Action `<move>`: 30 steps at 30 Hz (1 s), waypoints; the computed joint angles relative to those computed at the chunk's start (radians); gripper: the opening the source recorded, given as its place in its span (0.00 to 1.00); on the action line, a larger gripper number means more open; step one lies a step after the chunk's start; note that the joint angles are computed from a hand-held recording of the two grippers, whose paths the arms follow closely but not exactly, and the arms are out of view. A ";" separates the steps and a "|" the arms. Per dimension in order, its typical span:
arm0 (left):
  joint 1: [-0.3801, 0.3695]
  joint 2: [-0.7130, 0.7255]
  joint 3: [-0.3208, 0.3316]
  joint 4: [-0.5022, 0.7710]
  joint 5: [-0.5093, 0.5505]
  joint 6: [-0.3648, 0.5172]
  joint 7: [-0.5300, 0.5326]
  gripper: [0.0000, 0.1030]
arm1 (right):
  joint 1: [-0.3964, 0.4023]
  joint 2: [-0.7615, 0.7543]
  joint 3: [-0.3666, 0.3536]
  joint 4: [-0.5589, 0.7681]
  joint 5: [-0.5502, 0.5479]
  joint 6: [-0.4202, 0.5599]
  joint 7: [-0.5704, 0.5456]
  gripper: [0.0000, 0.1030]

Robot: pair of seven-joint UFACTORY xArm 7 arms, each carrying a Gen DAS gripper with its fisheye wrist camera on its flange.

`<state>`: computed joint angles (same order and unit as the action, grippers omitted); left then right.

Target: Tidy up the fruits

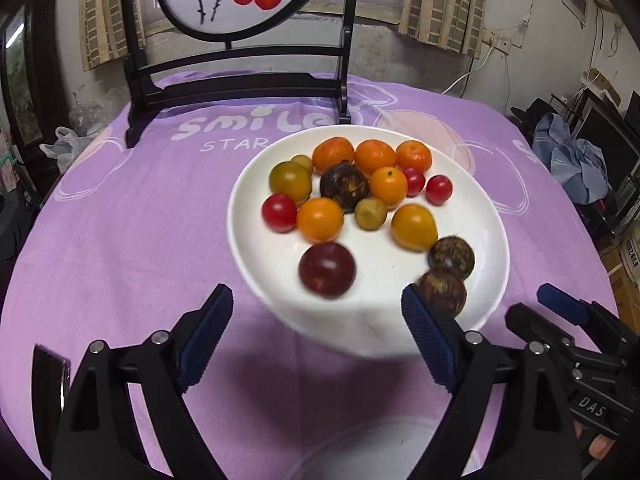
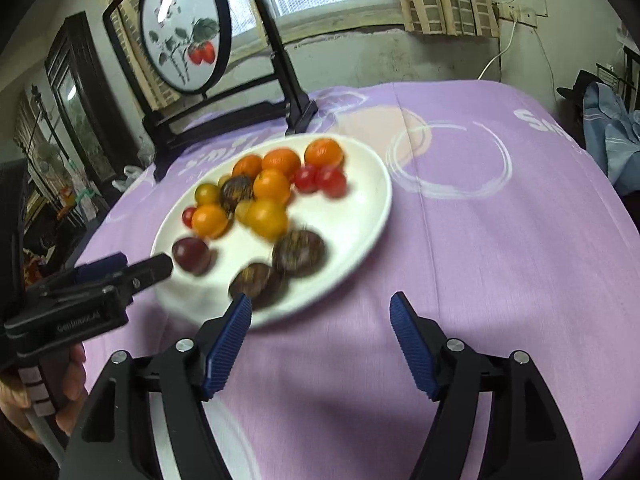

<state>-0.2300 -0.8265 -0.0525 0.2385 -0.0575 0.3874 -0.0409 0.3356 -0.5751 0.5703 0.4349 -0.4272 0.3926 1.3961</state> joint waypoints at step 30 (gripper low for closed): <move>0.016 -0.946 0.005 -0.270 0.014 0.643 -0.007 0.86 | 0.334 -0.125 0.102 0.034 0.103 0.459 0.165 0.95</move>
